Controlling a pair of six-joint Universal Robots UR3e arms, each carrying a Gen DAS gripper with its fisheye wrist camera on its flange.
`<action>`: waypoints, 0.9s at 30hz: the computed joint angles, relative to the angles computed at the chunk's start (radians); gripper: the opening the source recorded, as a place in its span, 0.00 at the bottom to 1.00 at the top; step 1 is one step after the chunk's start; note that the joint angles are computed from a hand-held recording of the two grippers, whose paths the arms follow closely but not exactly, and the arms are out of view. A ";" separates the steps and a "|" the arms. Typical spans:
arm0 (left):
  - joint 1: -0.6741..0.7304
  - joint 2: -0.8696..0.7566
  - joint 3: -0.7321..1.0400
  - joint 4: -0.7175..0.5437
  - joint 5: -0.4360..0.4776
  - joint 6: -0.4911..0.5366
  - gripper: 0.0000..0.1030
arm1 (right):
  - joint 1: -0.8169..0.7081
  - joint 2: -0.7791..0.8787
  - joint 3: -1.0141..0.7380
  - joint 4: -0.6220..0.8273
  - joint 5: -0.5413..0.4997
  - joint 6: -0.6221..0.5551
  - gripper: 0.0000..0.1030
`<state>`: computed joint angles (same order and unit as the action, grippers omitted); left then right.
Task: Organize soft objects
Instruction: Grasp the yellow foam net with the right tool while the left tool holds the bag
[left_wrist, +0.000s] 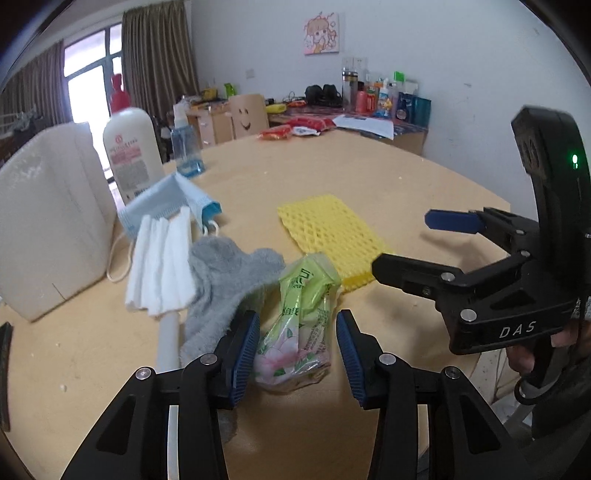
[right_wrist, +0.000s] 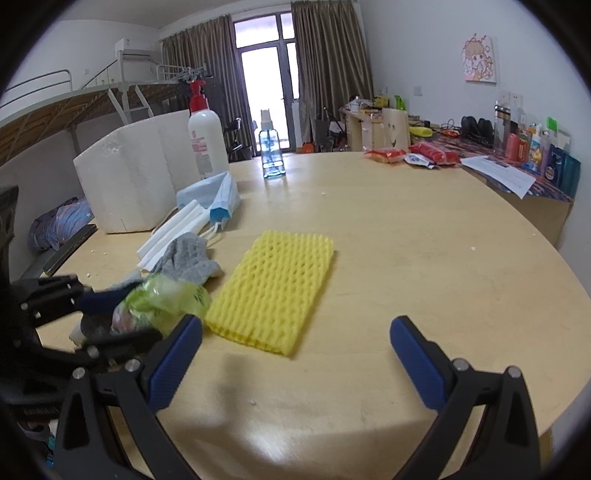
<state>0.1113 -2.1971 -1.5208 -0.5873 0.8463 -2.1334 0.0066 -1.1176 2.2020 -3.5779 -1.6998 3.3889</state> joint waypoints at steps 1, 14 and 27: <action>-0.001 -0.007 0.008 -0.005 0.001 -0.004 0.44 | 0.003 0.003 -0.015 0.015 0.001 -0.001 1.00; 0.020 -0.018 -0.002 0.037 -0.029 -0.062 0.28 | -0.029 0.008 -0.087 0.165 0.046 0.035 0.93; 0.060 0.015 -0.106 0.150 -0.099 -0.065 0.24 | 0.025 0.020 -0.216 0.335 0.003 -0.013 0.63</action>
